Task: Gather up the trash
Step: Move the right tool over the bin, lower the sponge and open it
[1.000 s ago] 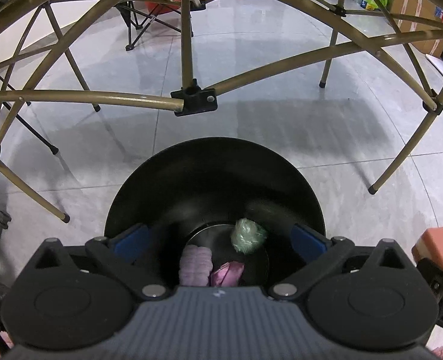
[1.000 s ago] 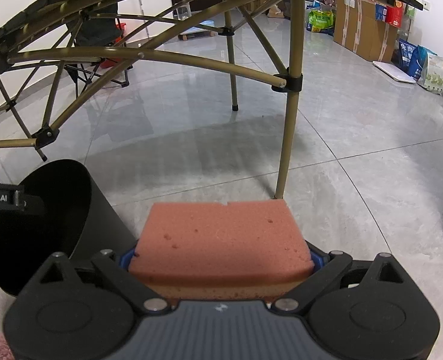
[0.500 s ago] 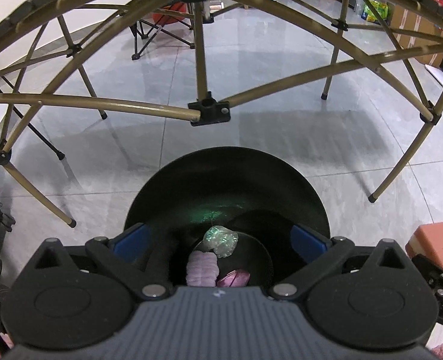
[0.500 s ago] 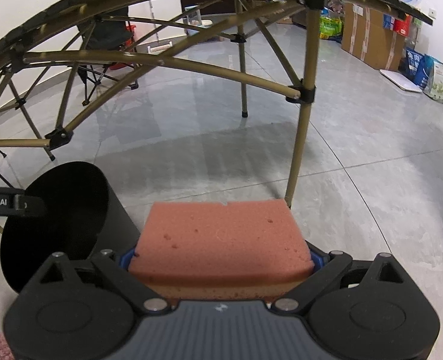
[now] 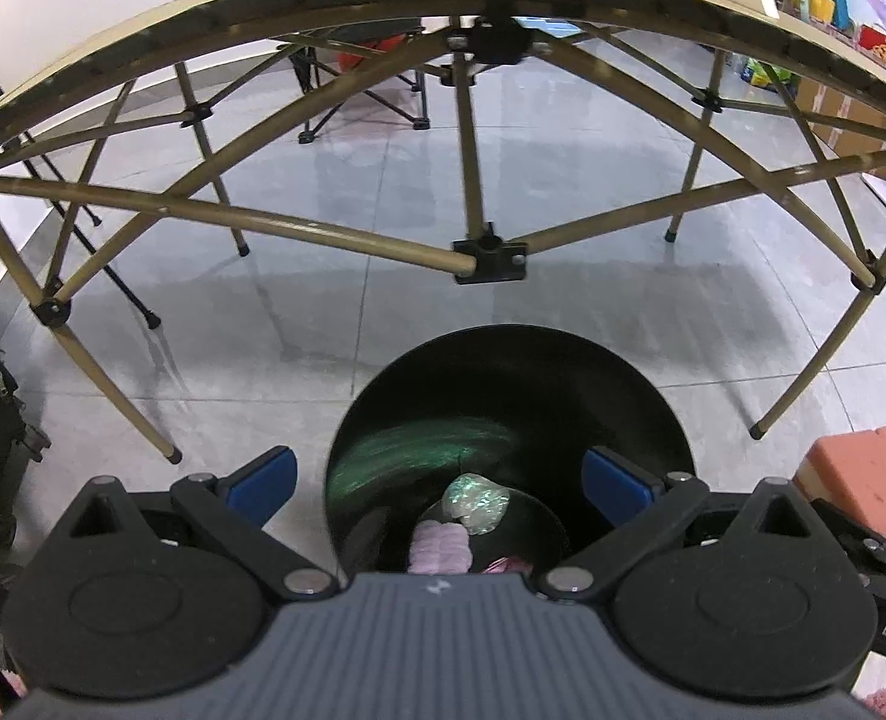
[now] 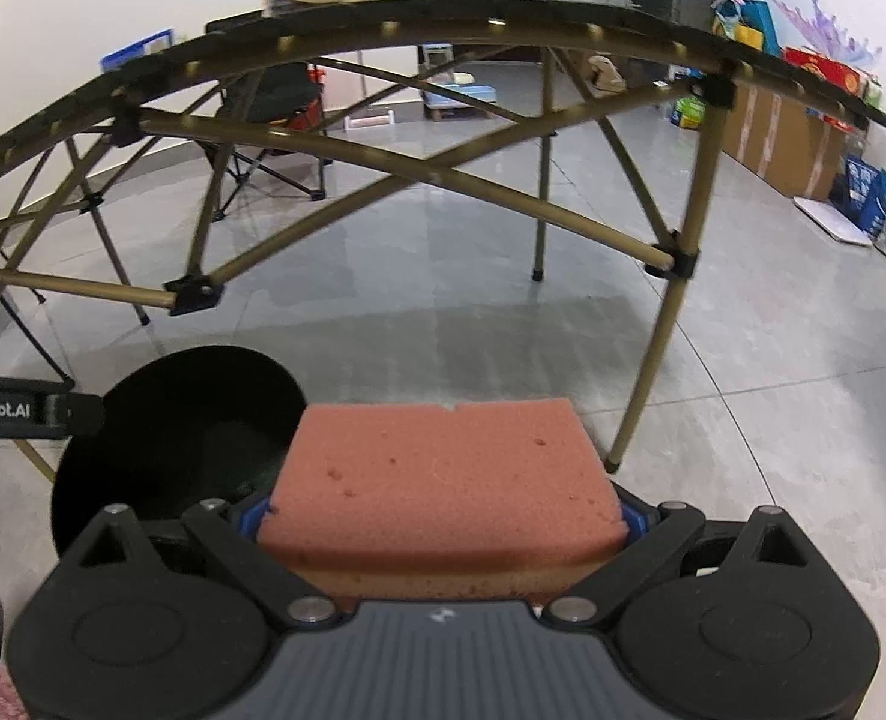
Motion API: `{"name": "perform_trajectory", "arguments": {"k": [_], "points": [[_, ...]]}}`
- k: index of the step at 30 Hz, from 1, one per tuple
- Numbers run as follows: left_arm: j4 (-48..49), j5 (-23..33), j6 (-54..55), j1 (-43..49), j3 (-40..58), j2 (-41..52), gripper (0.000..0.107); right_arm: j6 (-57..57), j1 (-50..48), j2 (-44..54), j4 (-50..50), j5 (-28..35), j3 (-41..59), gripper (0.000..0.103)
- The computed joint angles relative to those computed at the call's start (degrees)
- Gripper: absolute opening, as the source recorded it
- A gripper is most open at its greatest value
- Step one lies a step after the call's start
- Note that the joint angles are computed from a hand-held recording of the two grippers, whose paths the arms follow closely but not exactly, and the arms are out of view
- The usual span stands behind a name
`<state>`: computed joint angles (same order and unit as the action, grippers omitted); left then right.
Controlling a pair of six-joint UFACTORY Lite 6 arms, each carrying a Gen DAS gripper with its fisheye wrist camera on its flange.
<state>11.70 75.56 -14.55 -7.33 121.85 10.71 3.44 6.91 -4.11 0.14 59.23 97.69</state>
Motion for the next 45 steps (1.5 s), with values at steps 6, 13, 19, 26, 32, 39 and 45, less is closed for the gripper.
{"name": "perform_trajectory", "arguments": {"k": [6, 13, 19, 26, 32, 39, 45], "points": [[-1.5, -0.8, 2.2, 4.2, -2.3, -2.7, 0.103, 5.1, 7.5, 2.5, -4.5, 0.3, 3.6, 0.098], [-3.0, -1.3, 4.9, 10.0, -4.4, -5.0, 0.103, 9.9, 15.3, 6.6, -9.3, 1.2, 8.0, 0.098], [-5.7, -1.4, 8.2, 15.2, -5.2, -6.1, 0.103, 12.9, 20.2, 10.4, -12.3, 2.6, 11.5, 0.098], [-8.9, -0.8, 11.2, 20.8, -4.5, -5.4, 0.103, 15.1, 23.3, 14.7, -14.0, 3.6, 13.6, 0.098], [-10.1, -0.7, 12.8, 24.5, -5.2, -4.8, 0.103, 16.6, 25.4, 18.8, -14.1, 4.9, 16.2, 0.098], [-10.9, -0.9, 14.0, 28.1, -6.5, -4.5, 0.103, 17.2, 26.5, 22.4, -12.9, 6.2, 18.7, 0.098], [-10.8, -1.5, 14.9, 30.2, -8.8, -4.6, 0.103, 17.7, 26.5, 25.5, -11.3, 7.4, 21.5, 0.099]]}}
